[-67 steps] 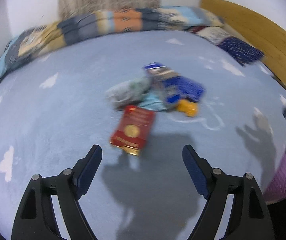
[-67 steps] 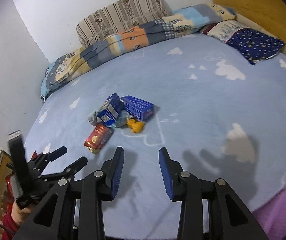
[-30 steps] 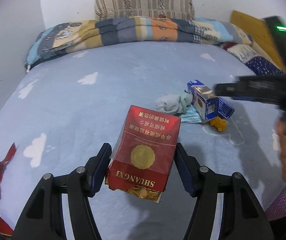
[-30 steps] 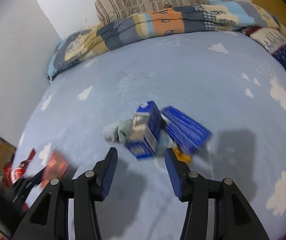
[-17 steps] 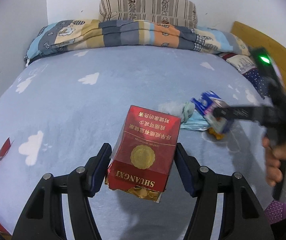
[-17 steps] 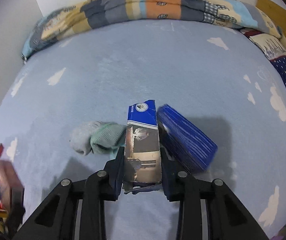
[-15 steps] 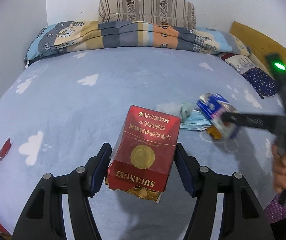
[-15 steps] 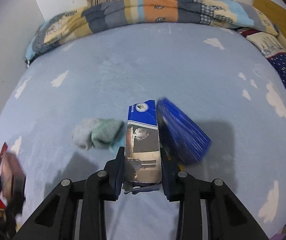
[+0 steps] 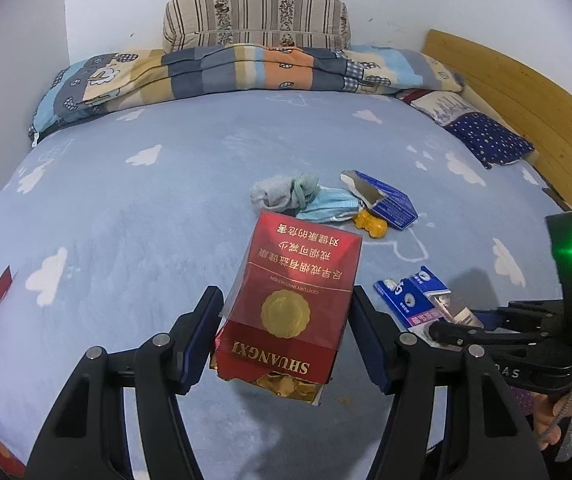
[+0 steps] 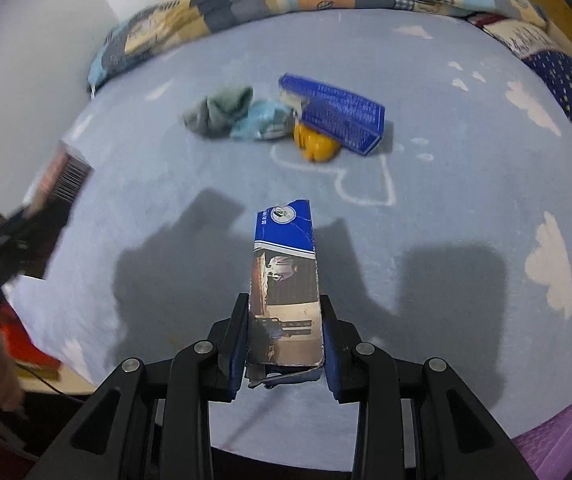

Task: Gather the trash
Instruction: 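Grasp the blue-white box with the right tool while the left tool holds the red pack, then lift the blue-white box with the right tool while the left tool holds the red pack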

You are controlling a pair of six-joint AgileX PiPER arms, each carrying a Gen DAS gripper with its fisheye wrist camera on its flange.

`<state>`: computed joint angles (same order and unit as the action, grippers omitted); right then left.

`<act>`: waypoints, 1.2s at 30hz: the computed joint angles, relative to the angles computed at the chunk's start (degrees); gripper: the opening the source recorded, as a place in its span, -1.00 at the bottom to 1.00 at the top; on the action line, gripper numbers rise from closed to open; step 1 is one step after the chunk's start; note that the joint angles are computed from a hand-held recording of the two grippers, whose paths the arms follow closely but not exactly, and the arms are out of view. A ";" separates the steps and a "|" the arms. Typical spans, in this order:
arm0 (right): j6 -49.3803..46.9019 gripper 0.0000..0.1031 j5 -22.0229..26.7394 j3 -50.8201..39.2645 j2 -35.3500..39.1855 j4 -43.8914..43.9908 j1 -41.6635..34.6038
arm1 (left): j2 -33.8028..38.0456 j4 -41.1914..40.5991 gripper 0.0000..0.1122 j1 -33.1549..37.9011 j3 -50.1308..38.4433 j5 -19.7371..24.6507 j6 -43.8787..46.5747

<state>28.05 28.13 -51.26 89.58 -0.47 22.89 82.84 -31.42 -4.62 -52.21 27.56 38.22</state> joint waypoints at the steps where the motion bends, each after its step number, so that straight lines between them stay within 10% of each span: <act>1: -0.64 -0.34 -0.31 0.50 0.26 0.56 -0.13 | 0.34 -0.33 0.12 -0.04 0.37 -0.25 0.53; 27: -0.47 -0.32 0.61 1.01 1.07 -1.44 -0.91 | 5.22 6.54 0.12 -4.60 0.67 -8.35 -4.92; 36: 16.95 -0.33 -4.56 3.46 -6.53 -17.54 2.60 | 3.06 18.76 0.12 -7.19 2.84 -14.31 -17.00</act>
<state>45.00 23.57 -47.79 83.05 -18.00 25.48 85.90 -12.66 -11.81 -49.37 13.25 21.23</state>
